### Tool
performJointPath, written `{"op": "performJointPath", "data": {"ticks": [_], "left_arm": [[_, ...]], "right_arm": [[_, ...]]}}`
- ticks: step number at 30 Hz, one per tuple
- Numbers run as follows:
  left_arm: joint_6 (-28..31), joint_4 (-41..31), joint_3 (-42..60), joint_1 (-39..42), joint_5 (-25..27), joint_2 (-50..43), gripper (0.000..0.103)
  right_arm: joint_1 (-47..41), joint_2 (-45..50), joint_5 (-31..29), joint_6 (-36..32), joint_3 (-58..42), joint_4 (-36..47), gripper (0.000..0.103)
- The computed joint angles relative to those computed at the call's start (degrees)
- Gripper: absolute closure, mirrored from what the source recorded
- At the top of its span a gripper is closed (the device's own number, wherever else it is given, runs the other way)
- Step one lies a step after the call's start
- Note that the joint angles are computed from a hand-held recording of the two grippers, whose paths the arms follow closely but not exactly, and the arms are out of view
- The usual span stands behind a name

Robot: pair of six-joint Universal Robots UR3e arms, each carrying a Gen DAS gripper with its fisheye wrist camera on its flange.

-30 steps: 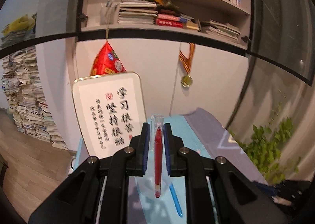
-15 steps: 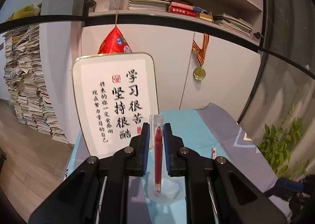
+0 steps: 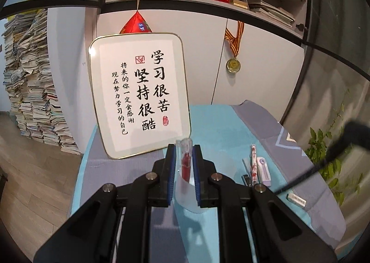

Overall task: Organize stationery
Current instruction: 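Drop the red pen into the frosted cup with the left gripper while the right gripper grasps a black marker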

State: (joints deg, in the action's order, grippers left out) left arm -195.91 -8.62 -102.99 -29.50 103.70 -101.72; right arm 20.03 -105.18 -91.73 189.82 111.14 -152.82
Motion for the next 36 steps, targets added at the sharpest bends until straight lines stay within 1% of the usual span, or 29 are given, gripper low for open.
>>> {"op": "performJointPath", "data": {"ticks": [4,5,6,7,8,9,14,16,21,25,28,34,36], "left_arm": [[0.39,0.5,-1.97,0.75,-2.28,1.31,0.09],[0.55,0.63,-2.37,0.8,-2.43,1.58,0.086],[0.6,0.59,-3.06,0.77,-2.23,2.24,0.075],[0.58,1.24,-4.0,0.82,-2.24,2.87,0.068],[0.46,2.36,-5.15,0.88,-2.27,3.56,0.058],[0.09,4.1,-7.12,0.81,-1.82,4.9,0.053],[0.07,8.1,-13.84,-0.12,0.0,9.86,0.052],[-0.13,9.75,-17.14,-1.09,1.54,11.76,0.051],[-0.42,11.49,-22.45,-2.55,3.13,14.12,0.05],[-0.69,11.11,-23.87,-2.86,3.64,14.11,0.05],[-0.83,11.21,-24.68,-2.29,2.83,14.06,0.05],[-0.92,11.96,-25.51,-1.89,2.02,14.1,0.05],[-0.87,12.1,-25.47,-2.29,2.42,13.9,0.05]], "right_arm": [[3.53,3.97,-2.64,-0.25,-4.29,-1.66,0.092],[4.32,4.95,-3.22,-0.21,-5.31,-1.95,0.092],[4.82,5.58,-3.56,-0.15,-5.97,-2.18,0.092],[5.36,6.31,-3.88,-0.15,-6.65,-2.59,0.092],[5.84,7.07,-4.21,-0.29,-7.34,-2.96,0.092],[6.18,7.54,-4.48,-0.44,-7.79,-3.2,0.092],[7.43,10.89,-5.91,-0.68,-10.4,-4.22,0.091],[7.49,12.69,-5.68,-0.7,-11.88,-4.12,0.091],[8.9,17.33,-6.08,-1.52,-14.82,-5.04,0.091],[9.02,21.14,-5.09,-1.97,-17.97,-3.0,0.091],[7.94,23.6,-3.56,-0.96,-20.11,-0.15,0.091],[6.47,26.53,-0.46,-1.09,-22.22,3.68,0.091],[6.63,27.43,-0.44,-1.18,-23.03,4.59,0.091]]}}
